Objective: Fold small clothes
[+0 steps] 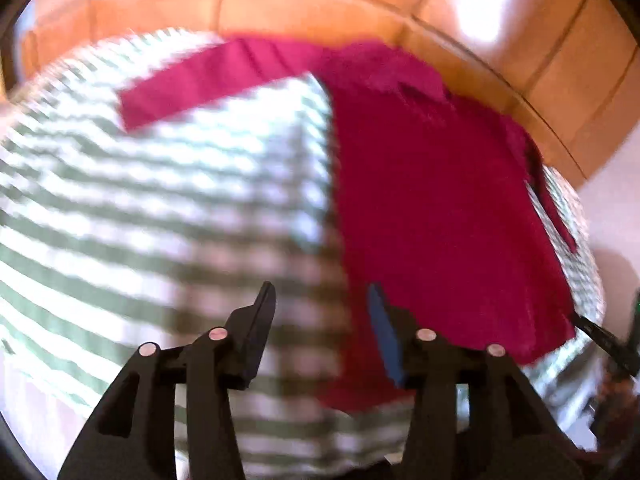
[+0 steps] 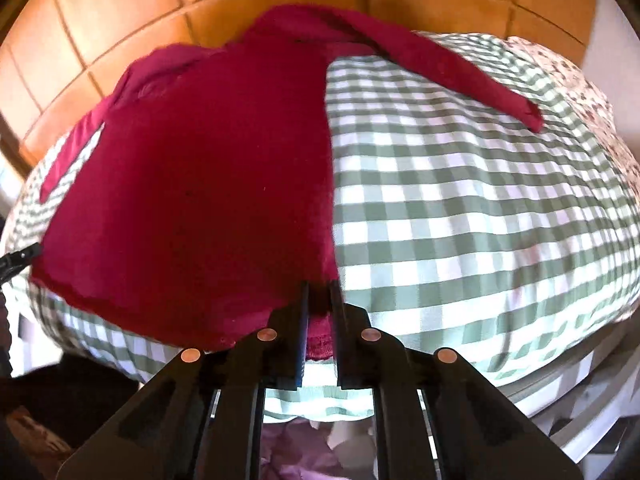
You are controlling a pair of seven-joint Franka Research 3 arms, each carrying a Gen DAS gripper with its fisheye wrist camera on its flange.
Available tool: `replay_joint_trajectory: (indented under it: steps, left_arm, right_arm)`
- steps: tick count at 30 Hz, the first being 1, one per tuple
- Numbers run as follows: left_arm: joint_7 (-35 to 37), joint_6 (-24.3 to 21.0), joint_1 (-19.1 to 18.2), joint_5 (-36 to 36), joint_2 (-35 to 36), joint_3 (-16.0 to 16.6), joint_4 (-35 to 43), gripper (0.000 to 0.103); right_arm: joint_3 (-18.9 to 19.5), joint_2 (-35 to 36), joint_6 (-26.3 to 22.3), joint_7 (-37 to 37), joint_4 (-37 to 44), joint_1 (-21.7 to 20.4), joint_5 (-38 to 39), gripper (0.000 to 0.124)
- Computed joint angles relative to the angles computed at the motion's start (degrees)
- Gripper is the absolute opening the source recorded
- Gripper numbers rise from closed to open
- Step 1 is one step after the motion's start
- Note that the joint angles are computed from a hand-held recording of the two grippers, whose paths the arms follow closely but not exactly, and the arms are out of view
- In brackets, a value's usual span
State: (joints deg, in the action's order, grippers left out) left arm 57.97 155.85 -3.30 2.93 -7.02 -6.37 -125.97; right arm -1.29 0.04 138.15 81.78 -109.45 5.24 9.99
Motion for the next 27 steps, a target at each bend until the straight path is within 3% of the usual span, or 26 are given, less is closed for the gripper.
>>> replay_joint_trajectory:
  steps: [2,4,8,9,11,12,15,18,19,22,23,25,27]
  left_arm:
    - [-8.3,-0.6,3.1,9.9,-0.3,-1.1,1.0,0.055]
    - [-18.8,-4.1,6.4,22.8,-0.3,-2.2,3.0,0.062]
    - [-27.3,-10.0,8.2,39.1,1.6,-2.2,7.1,0.076]
    - [-27.9,-12.0,8.1,43.4,3.2,-2.2,9.0,0.077]
    - [-27.4,-16.3,7.2,49.9,6.8,-1.7,13.0,0.077]
    - [-25.9,-16.7,6.7,51.6,8.8,-1.1,14.9,0.077]
    - [-20.8,-16.2,5.4,52.4,13.8,0.7,19.7,0.077]
    - [-14.7,-19.2,3.4,53.4,21.9,2.6,27.7,0.077]
    - [-12.2,-19.7,3.4,51.5,24.2,3.1,30.2,0.075]
    - [-5.6,-20.2,4.6,42.3,28.8,3.7,35.7,0.037]
    - [-4.1,-19.0,5.1,39.6,29.1,3.8,36.4,0.009]
    - [-3.1,-18.2,5.1,36.9,29.0,4.7,37.5,0.005]
    - [-1.8,-13.9,7.1,31.1,25.9,4.1,35.5,0.004]
  right_arm:
    - [0.0,0.2,1.3,1.4,0.7,0.1,-0.1,0.039]
    - [0.3,1.0,1.8,2.4,2.3,0.4,-0.8,0.042]
    - [1.3,4.8,0.5,3.4,7.7,2.1,-2.4,0.042]
    - [1.5,5.9,-0.1,3.4,9.1,2.5,-2.2,0.042]
    - [1.9,8.0,-1.4,3.2,11.8,3.2,-1.2,0.057]
    - [2.1,9.4,-2.2,2.9,13.5,3.6,-0.8,0.058]
    - [2.3,14.2,-5.2,3.3,19.7,5.1,-1.4,0.058]
    - [2.5,18.7,-7.8,4.0,25.8,6.4,-1.2,0.058]
    - [2.6,20.5,-8.7,4.0,28.2,6.8,-1.2,0.058]
    - [2.8,24.5,-10.8,4.0,34.0,7.9,-1.4,0.058]
    - [2.9,26.5,-11.9,3.9,37.1,8.2,-1.4,0.058]
    - [2.9,29.2,-13.2,3.5,41.1,8.8,-1.5,0.058]
    - [3.0,33.4,-15.2,3.4,47.4,9.4,-1.6,0.058]
